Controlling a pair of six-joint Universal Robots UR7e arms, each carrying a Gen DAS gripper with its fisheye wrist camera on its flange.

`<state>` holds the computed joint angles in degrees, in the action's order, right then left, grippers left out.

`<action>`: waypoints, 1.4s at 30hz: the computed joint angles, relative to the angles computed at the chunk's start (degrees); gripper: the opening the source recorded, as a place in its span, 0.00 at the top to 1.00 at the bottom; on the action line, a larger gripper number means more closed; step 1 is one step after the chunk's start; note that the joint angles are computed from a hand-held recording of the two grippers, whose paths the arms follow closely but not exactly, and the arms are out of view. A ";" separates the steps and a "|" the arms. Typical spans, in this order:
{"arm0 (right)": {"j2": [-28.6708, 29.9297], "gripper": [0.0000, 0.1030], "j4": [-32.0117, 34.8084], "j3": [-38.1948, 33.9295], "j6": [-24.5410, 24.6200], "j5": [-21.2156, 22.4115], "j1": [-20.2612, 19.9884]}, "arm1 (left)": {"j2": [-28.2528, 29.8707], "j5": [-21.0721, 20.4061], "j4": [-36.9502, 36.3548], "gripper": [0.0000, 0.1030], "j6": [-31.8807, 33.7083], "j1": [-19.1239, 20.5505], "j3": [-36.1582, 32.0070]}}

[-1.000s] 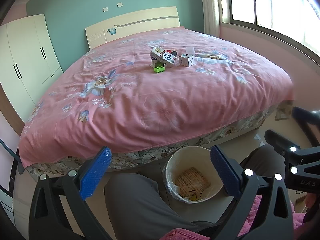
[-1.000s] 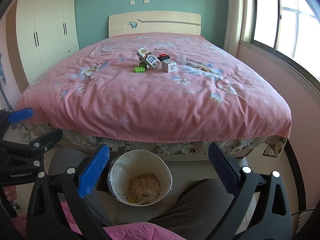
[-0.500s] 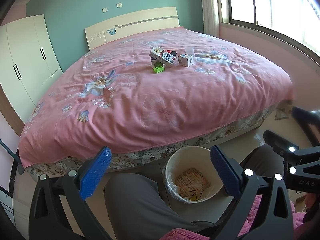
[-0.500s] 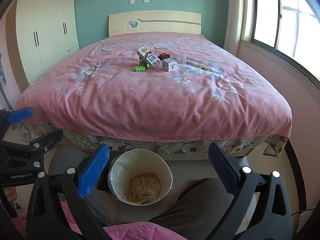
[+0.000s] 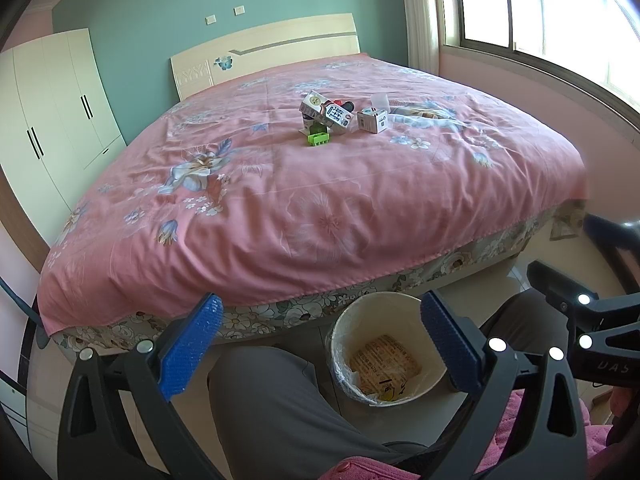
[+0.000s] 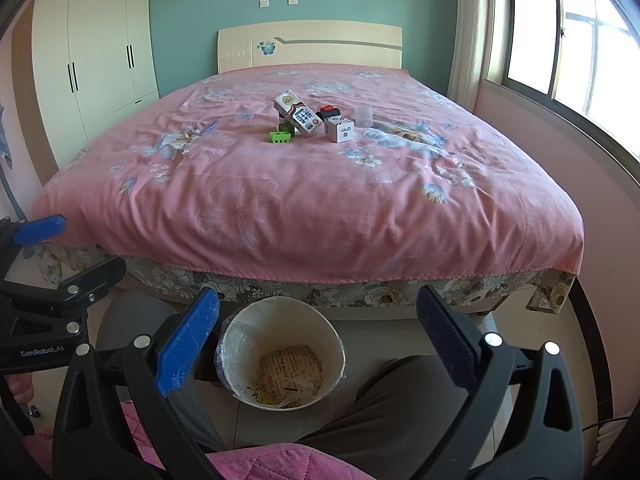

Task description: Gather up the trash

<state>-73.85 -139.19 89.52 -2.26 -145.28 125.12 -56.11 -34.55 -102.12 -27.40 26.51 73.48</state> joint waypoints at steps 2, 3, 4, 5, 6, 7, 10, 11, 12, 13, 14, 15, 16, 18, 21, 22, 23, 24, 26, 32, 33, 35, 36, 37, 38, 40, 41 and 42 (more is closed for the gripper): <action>0.02 0.06 -0.01 -0.02 0.01 -0.04 0.02 | 0.02 0.00 0.05 0.02 -0.05 -0.04 -0.04; 0.02 0.06 -0.01 -0.02 0.01 -0.04 0.02 | -0.05 0.04 -0.25 0.02 0.19 0.05 0.14; 0.00 0.06 -0.13 0.01 -0.07 0.01 0.00 | 0.01 0.04 -0.05 0.02 -0.01 -0.06 0.03; 0.03 0.06 -0.08 -0.04 -0.10 0.03 -0.01 | -0.02 0.05 -0.14 0.02 0.03 -0.07 0.09; 0.03 0.06 -0.03 -0.06 -0.09 0.00 -0.01 | -0.06 0.07 -0.37 0.02 0.29 0.05 0.20; 0.03 0.06 -0.06 -0.06 -0.10 0.02 -0.02 | 0.00 0.07 -0.24 0.02 0.19 -0.06 0.12; 0.03 0.06 0.07 -0.11 -0.02 0.05 -0.05 | -0.06 0.07 -0.34 0.02 0.24 0.06 0.19; 0.03 0.06 0.07 -0.11 -0.02 0.05 -0.05 | 0.01 0.04 -0.17 0.02 0.05 -0.03 0.07; 0.00 0.06 0.05 -0.08 -0.04 0.03 -0.05 | -0.06 0.02 -0.33 0.02 0.21 0.04 0.18; 0.00 0.06 -0.10 -0.04 -0.17 0.05 -0.06 | -0.06 0.02 -0.34 0.02 0.23 0.05 0.19; 0.00 0.06 -0.23 -0.01 -0.30 0.01 -0.06 | -0.03 -0.03 -0.20 0.02 0.14 0.01 0.12; 0.02 0.06 -0.20 -0.06 -0.30 0.07 -0.09 | -0.01 -0.06 -0.05 0.02 0.02 -0.03 0.05; 0.03 0.06 -0.15 -0.10 -0.26 0.10 -0.10 | 0.00 -0.05 0.03 0.02 -0.06 -0.09 0.02; 0.06 0.06 -0.06 -0.18 -0.18 0.09 -0.11 | -0.09 0.12 -0.44 0.02 0.28 0.00 0.30; 0.09 0.06 -0.17 -0.18 -0.25 0.06 -0.13 | -0.04 0.09 -0.32 0.02 0.14 -0.05 0.23; 0.10 0.06 -0.08 -0.23 -0.21 0.10 -0.13 | -0.02 0.09 -0.16 0.02 -0.01 -0.09 0.17; 0.10 0.06 -0.08 -0.23 -0.21 0.10 -0.13 | -0.01 0.08 -0.07 0.02 -0.06 -0.10 0.13; 0.13 0.06 -0.05 -0.29 -0.25 0.09 -0.13 | -0.07 0.10 -0.29 0.02 0.12 0.00 0.24; 0.19 0.06 0.02 -0.38 -0.22 0.10 -0.17 | -0.01 0.04 -0.04 0.02 -0.12 -0.11 0.13; 0.28 0.06 -0.10 -0.45 -0.37 0.16 -0.24 | 0.37 -0.72 1.58 0.02 -0.48 0.13 -1.41; 0.31 0.06 -0.25 -0.44 -0.52 0.19 -0.26 | 0.56 -1.12 1.87 0.02 -0.52 0.20 -1.84; 0.29 0.06 -0.42 -0.21 -0.72 0.14 -0.34 | 0.96 -1.59 2.17 0.02 -0.43 0.53 -2.42; 0.47 0.06 -0.33 -0.43 -1.00 0.15 -0.43 | 1.29 -1.91 2.51 0.02 -0.46 0.81 -2.93; 0.61 0.06 -0.33 -0.69 -1.57 0.42 -0.79 | 2.01 -2.41 3.26 0.02 -0.56 1.21 -4.23; 0.80 0.06 -0.19 -1.11 -2.13 0.87 -1.21 | 2.40 -2.65 3.27 0.02 -0.25 1.62 -4.92; 1.39 0.06 1.16 -2.62 -2.69 2.07 -2.02 | 3.04 -3.05 2.47 0.02 0.75 2.50 -5.76; 1.86 0.06 1.80 -3.70 -3.00 2.73 -2.56 | 4.03 -3.51 1.61 0.02 1.85 3.43 -7.23; 2.25 0.06 2.17 -4.55 -3.20 3.11 -2.88 | 4.85 -3.67 1.85 0.02 2.23 3.91 -8.62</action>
